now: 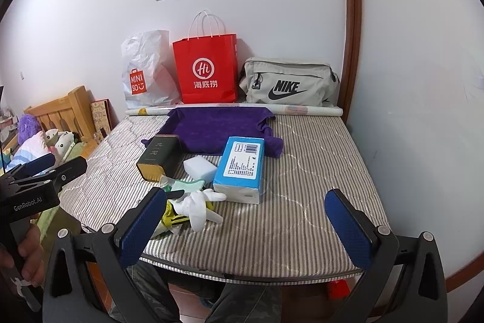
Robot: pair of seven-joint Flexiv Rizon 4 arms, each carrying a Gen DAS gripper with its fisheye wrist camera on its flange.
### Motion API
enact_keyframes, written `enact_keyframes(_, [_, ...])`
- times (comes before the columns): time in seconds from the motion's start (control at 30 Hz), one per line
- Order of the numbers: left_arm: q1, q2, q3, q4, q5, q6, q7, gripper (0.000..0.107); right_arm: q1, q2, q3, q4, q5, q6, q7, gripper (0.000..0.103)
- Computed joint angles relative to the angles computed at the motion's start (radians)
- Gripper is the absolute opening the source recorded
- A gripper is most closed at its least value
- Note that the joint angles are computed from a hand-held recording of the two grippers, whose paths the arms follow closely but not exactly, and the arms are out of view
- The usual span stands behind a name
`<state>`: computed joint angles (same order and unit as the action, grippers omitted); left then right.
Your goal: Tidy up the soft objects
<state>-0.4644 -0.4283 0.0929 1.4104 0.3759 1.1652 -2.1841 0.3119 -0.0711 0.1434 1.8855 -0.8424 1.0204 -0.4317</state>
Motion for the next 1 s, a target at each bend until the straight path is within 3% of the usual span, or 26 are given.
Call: enact_keyframes(1.0, [0.002,0.009,-0.004,0.001,0.009,-0.007,0.001,0.103,-0.002,0.011,0.004,0.002,-0.011,-0.002,0.005,0.103])
